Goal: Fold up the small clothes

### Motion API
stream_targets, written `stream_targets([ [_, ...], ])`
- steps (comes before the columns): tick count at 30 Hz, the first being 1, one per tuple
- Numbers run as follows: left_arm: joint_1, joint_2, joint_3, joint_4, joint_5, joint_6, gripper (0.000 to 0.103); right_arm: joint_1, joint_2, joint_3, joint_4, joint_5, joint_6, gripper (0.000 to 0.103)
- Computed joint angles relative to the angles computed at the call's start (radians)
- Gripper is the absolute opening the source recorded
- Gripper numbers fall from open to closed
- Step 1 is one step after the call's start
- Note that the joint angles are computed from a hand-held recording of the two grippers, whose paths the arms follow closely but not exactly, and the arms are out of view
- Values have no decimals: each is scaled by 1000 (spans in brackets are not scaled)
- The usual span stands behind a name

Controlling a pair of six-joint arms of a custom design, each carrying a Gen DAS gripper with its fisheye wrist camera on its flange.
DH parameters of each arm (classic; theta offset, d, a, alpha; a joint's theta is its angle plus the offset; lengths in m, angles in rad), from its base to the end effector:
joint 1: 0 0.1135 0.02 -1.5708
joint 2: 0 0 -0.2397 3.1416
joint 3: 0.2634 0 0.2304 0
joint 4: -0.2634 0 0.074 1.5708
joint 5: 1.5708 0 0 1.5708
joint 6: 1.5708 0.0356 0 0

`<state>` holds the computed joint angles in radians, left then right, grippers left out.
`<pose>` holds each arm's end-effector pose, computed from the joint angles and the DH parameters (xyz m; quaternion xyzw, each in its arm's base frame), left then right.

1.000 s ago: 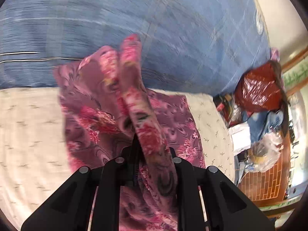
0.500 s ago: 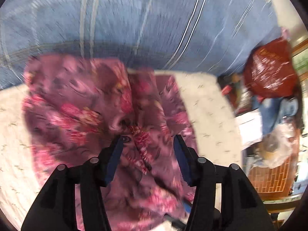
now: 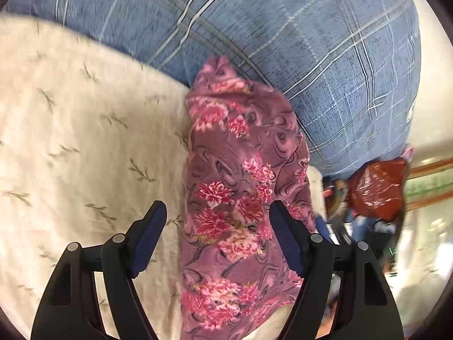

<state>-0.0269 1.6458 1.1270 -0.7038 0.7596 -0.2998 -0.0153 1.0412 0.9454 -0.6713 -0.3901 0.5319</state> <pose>0.2942 -0.0324 0.2005 -0.0608 0.9149 -0.3864 0.0994 0.2032 0.0104 0.2846 0.1710 0.8898 0.2705 0.3254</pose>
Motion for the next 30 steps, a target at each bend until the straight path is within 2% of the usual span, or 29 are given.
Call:
stream_targets([
  [3, -3, 19, -19, 49, 44, 2, 75, 75, 215, 68, 40, 14, 35, 56],
  [5, -35, 29, -27, 93, 49, -28, 75, 112, 280, 91, 78, 17, 30, 56],
  [6, -52, 28, -29, 108, 38, -41, 75, 129, 304, 101, 84, 6, 12, 50],
  [7, -75, 13, -37, 120, 8, -57, 75, 161, 327, 135, 57, 39, -24, 17],
  [8, -88, -2, -38, 117, -5, -51, 75, 198, 337, 181, 11, 108, -81, 10],
  [10, -95, -41, -51, 119, -17, -31, 75, 183, 245, 162, 21, 125, -102, 10],
  [13, -113, -91, -91, 166, -33, -35, 76, 10, 116, 94, 48, 5, -81, 10],
  [16, -196, -25, -57, 164, -127, -64, 76, -86, 207, 110, -36, 10, -149, 10],
  [18, -248, 6, -38, 152, -199, -66, 76, -119, 268, 100, -83, 9, -178, 17],
  [20, -267, -49, -67, 154, -223, -60, 76, -191, 186, 44, -61, -89, -154, 23],
  [22, -254, -100, -98, 137, -174, -55, 76, -300, 87, 0, -100, -242, -175, 36],
  [23, -243, -138, -127, 133, -139, -57, 76, -369, 29, -14, -168, -321, -224, 45],
  [24, -239, -187, -162, 129, -117, -63, 76, -418, -14, -15, -241, -361, -277, 48],
  [25, -246, -248, -213, 141, -105, -77, 76, -471, -55, -22, -319, -410, -348, 48],
  [27, -269, -343, -309, 172, -104, -105, 76, -612, -85, -37, -523, -538, -570, 48],
  [28, -288, -355, -314, 168, -121, -123, 76, -636, -105, -63, -595, -574, -648, 47],
  [29, -317, -362, -320, 165, -156, -145, 76, -610, -122, -84, -615, -547, -673, 42],
  [30, -338, -369, -333, 143, -160, -154, 76, -533, -152, -109, -561, -505, -615, 22],
])
